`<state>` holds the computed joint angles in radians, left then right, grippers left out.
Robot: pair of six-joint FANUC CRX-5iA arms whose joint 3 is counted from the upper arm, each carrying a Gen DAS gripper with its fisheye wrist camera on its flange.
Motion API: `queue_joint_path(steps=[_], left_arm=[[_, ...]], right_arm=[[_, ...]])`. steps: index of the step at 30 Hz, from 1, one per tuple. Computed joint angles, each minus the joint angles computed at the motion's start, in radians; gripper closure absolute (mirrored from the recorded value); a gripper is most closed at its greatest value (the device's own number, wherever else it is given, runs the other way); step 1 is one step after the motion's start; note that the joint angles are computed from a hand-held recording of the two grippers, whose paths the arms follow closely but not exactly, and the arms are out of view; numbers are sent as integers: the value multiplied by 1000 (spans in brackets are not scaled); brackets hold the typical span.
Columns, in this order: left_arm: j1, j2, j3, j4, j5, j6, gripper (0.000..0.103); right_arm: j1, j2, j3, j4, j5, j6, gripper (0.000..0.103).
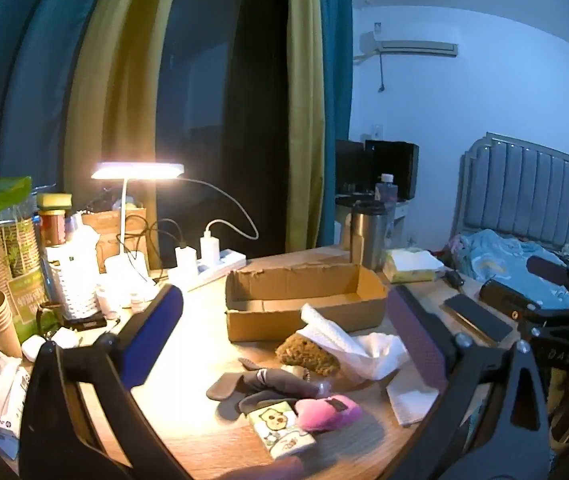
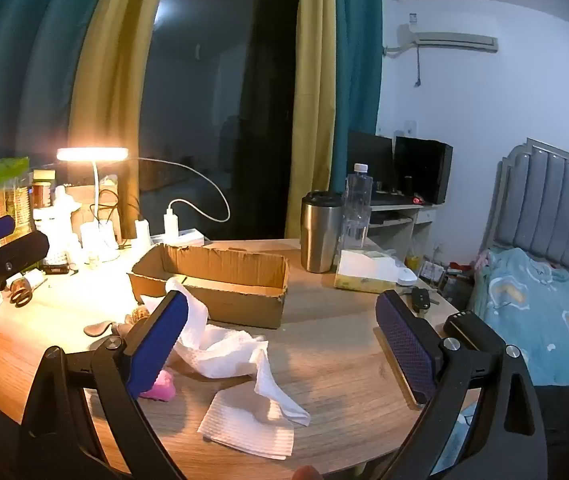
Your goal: Organize soft objects
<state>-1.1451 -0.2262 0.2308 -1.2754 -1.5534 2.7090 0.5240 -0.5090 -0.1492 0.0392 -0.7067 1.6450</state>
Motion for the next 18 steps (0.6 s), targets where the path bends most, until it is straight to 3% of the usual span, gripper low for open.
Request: queue_joint_path(steps=[5,8,9,14,18], left_arm=[[-13,8,2,-16,-18,10,1],[-12,18,6,-7,-23,10,1],[11,0,-7,16,10,11,1],[11,5,-6,17,17,9,1],[-14,-9,-13,3,7,24,1]], right_arm=[[14,5,7,-2,-14,-4,6],[-26,9,29,-68,-18,32,6],[-29,9,32,-73,-19,38,6],[-55,23,57,-118,-39,82,6],[-16,12,36,-64,-30,32,6]])
